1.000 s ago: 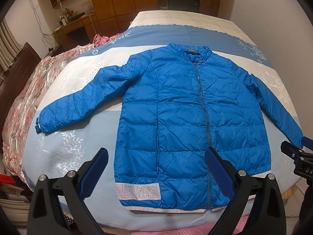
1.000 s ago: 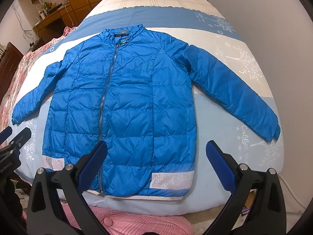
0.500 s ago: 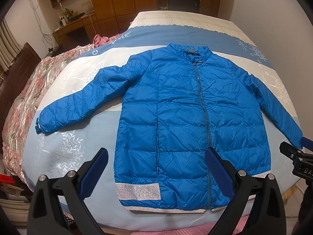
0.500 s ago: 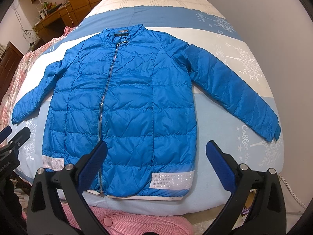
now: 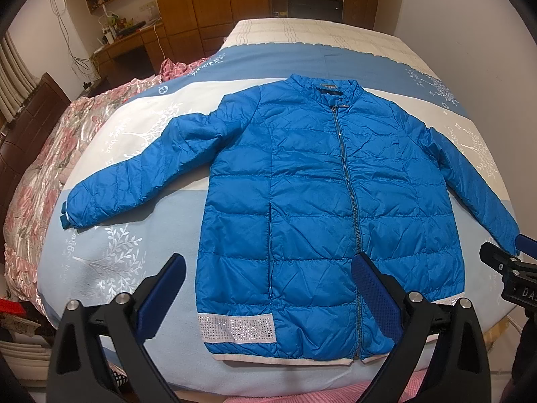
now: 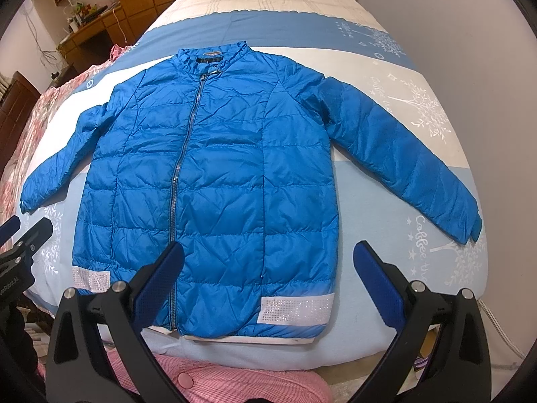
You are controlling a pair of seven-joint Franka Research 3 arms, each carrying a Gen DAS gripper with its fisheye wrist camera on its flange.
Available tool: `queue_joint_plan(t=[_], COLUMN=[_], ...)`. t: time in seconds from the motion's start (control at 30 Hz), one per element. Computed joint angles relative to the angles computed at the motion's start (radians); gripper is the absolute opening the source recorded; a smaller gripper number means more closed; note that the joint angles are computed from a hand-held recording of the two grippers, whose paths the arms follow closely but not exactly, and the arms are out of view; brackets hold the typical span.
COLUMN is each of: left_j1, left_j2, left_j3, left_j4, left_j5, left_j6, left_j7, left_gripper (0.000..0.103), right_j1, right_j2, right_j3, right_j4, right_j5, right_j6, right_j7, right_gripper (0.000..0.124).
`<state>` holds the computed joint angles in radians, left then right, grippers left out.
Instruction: Fold large clothes
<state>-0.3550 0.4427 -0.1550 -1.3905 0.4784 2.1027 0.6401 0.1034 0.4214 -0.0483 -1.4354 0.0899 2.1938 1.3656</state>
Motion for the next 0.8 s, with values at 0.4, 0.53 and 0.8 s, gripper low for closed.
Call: queue_joint_plan(t=[0.4, 0.53, 0.8], left_j1=[0.000, -0.001, -0.001], left_j2=[0.001, 0.002, 0.001], left_j3=[0.000, 0.000, 0.000], left_j4=[0.003, 0.004, 0.003], left_j5=[-0.002, -0.002, -0.002], left_j6=[-0.001, -0.002, -0.001], left_j7=[0.003, 0.003, 0.001], left_gripper=[0.099, 0.099, 0.099], right_j1=[0.000, 0.000, -0.001], right_j2=[-0.003, -0.003, 0.000], right_j3=[0.000, 0.000, 0.001], right_j4=[-0.008, -0.009, -0.003], right_j5=[0.003, 0.004, 0.005], right_j6=[0.004, 0.008, 0.004], right_j7=[-0.004, -0.006, -0.010], right_gripper=[0.100, 0.100, 0.100])
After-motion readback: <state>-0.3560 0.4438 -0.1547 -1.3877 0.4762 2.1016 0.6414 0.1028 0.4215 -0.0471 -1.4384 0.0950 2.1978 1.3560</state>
